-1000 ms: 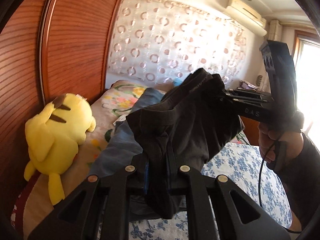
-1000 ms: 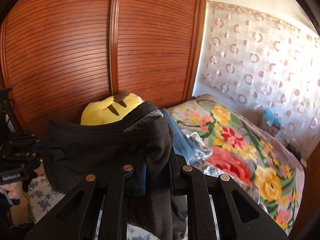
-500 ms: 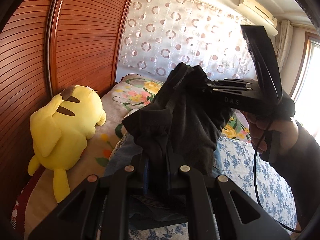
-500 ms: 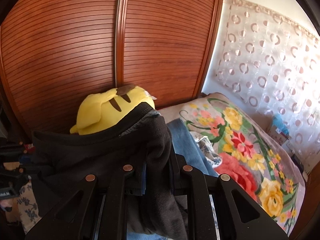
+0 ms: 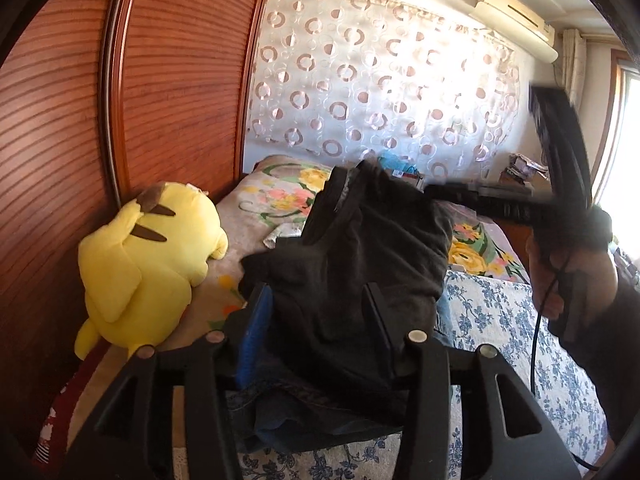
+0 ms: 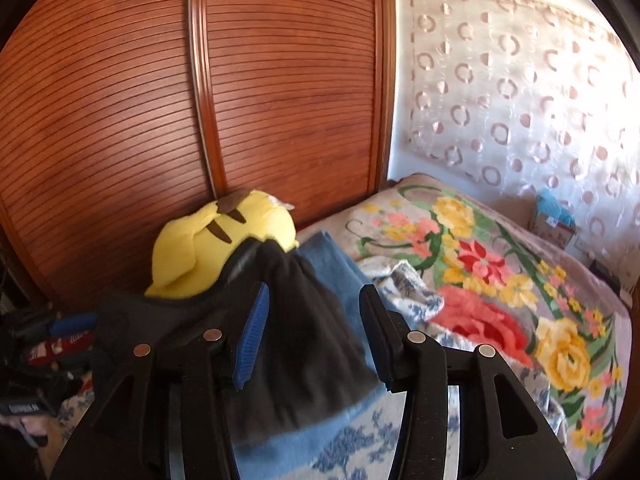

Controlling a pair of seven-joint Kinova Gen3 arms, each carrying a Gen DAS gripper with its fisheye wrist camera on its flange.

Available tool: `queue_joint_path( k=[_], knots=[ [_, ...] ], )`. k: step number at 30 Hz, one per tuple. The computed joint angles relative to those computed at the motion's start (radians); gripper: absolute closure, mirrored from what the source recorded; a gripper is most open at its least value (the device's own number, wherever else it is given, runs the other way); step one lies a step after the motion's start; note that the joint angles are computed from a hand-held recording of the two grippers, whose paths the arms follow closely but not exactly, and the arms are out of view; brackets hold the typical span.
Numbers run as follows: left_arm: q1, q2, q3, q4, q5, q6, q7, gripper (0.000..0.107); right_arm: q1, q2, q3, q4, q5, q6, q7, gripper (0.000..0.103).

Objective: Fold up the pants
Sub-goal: 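Lower the black shorts onto the folded jeans and open both tools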

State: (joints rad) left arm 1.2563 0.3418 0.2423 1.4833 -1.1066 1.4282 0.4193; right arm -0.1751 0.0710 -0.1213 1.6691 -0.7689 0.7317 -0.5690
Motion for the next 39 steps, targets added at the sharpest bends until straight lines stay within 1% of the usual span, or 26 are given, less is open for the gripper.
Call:
queue_joint_path(
  k=[2,6,11,13,14,15,16,17,19,23,24,26,27,28,31,32,34,37,39],
  knots=[
    [0.0,0.003,0.001,-0.005,-0.007,-0.004,-0.013,0.061,0.014,-0.003,0.011,0.026,-0.013,0.005,0.001,0.055],
    [-0.015,0.014,0.002,-0.009,0.016,-0.055,-0.048,0.06,0.027,0.014,0.019,0.057,-0.017,-0.011,-0.022,0.053],
    [-0.024,0.029,-0.012,-0.007,0.067,-0.086,-0.065,0.06,0.065,0.064,0.011,0.044,-0.059,0.041,-0.036,0.052],
    [-0.029,0.031,-0.016,-0.003,0.086,-0.099,-0.071,0.06,0.084,0.079,0.005,0.035,-0.088,0.068,-0.028,0.054],
    [-0.029,0.033,-0.018,-0.003,0.093,-0.1,-0.074,0.06,0.085,0.084,0.009,0.03,-0.1,0.076,-0.026,0.06],
    [-0.028,0.036,-0.021,-0.005,0.099,-0.097,-0.077,0.06,0.102,0.093,-0.001,0.02,-0.118,0.095,-0.012,0.079],
    [-0.028,0.038,-0.023,-0.007,0.104,-0.097,-0.08,0.06,0.12,0.097,-0.021,0.017,-0.129,0.098,-0.001,0.093],
    [-0.029,0.039,-0.025,-0.007,0.11,-0.1,-0.083,0.06,0.12,0.09,-0.024,0.018,-0.139,0.085,0.02,0.094],
    [-0.03,0.038,-0.028,-0.001,0.118,-0.11,-0.081,0.06,0.082,0.07,-0.006,0.027,-0.134,0.025,0.027,0.095],
    [-0.023,0.037,-0.032,0.0,0.117,-0.11,-0.074,0.06,0.053,0.09,-0.018,0.0,-0.052,-0.026,-0.046,0.095],
    [-0.021,0.036,-0.032,-0.003,0.115,-0.106,-0.076,0.06,0.049,0.092,-0.021,-0.001,-0.036,-0.032,-0.056,0.094],
    [-0.014,0.034,-0.033,-0.004,0.104,-0.099,-0.073,0.06,0.044,0.078,-0.027,0.018,-0.014,-0.067,-0.067,0.082],
    [-0.008,0.033,-0.033,-0.01,0.096,-0.09,-0.075,0.06,0.045,0.067,-0.029,0.032,-0.013,-0.085,-0.07,0.069],
    [-0.004,0.031,-0.033,-0.008,0.089,-0.086,-0.072,0.059,0.039,0.055,-0.021,0.043,-0.01,-0.099,-0.081,0.065],
    [0.011,0.035,-0.035,-0.017,0.056,-0.053,-0.062,0.041,0.068,0.035,-0.022,0.059,-0.054,-0.077,-0.036,0.064],
    [0.012,0.034,-0.035,-0.019,0.048,-0.048,-0.063,0.041,0.072,0.022,-0.018,0.069,-0.06,-0.073,-0.02,0.063],
    [0.008,0.037,-0.032,-0.033,0.046,-0.04,-0.079,0.04,0.07,0.003,-0.007,0.087,-0.073,-0.072,0.0,0.058],
    [0.002,0.04,-0.033,-0.04,0.046,-0.042,-0.09,0.039,0.078,-0.034,0.02,0.129,-0.129,-0.048,0.052,0.055],
    [-0.01,0.04,-0.03,-0.047,0.056,-0.057,-0.12,0.033,0.076,-0.051,0.039,0.149,-0.154,-0.035,0.075,0.051]
  ],
)
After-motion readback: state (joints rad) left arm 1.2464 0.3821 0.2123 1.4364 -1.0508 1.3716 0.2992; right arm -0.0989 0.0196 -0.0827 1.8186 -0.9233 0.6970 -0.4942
